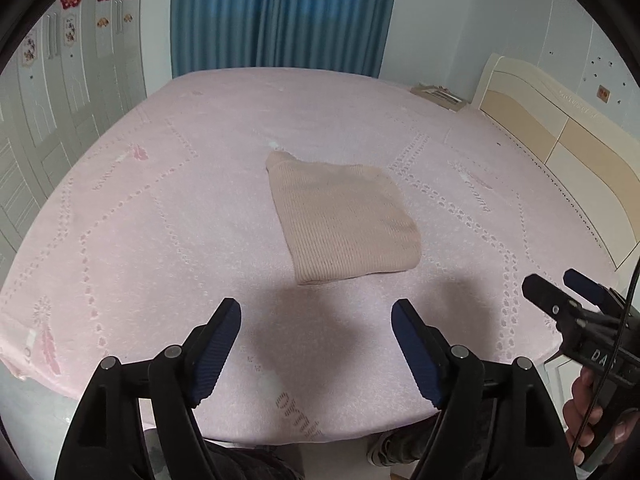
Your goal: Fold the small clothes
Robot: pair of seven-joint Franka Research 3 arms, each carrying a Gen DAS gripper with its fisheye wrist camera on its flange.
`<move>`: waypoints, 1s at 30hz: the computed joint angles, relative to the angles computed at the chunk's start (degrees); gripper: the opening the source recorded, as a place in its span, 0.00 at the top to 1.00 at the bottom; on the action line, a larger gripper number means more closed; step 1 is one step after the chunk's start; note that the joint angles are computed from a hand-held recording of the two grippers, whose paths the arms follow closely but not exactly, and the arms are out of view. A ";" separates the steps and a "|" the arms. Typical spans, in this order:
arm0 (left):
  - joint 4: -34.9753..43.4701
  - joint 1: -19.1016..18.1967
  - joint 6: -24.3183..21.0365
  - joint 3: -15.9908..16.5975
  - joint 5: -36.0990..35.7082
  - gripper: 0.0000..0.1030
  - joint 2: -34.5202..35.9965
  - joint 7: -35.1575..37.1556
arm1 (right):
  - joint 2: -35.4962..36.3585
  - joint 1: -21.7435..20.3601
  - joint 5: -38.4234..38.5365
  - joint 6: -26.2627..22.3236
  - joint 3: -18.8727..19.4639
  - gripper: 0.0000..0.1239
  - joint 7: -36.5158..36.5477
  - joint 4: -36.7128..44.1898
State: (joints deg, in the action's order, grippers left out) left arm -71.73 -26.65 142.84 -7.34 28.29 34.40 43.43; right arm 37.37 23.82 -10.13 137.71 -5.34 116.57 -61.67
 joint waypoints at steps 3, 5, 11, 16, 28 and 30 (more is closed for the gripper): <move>-1.95 -1.24 -0.08 0.78 2.09 0.26 -1.86 -1.72 | -3.18 1.54 -2.39 0.64 -1.09 0.20 1.62 -3.82; -3.00 -1.66 -0.08 0.93 3.33 0.26 -2.80 -2.69 | -4.64 1.56 -2.92 0.92 -0.85 0.20 2.17 -5.47; -4.78 -1.21 0.18 0.17 3.90 0.26 -4.11 -4.02 | -7.50 1.68 -5.02 0.77 -0.44 0.20 3.20 -8.56; -5.65 -1.29 -0.04 -0.02 4.92 0.26 -5.05 -4.78 | -9.14 1.01 -4.86 1.91 0.32 0.20 3.98 -10.89; -8.01 -0.99 0.80 -0.17 7.15 0.25 -7.29 -7.25 | -10.33 0.79 -4.69 2.41 1.02 0.20 4.41 -11.62; -8.25 -0.85 0.90 -0.27 7.27 0.25 -7.51 -7.27 | -10.44 0.74 -4.56 2.47 1.11 0.20 4.38 -11.69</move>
State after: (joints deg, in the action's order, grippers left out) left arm -79.99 -27.50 143.74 -7.61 35.56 26.89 36.16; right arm 26.94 24.56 -14.69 140.18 -4.23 120.95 -73.36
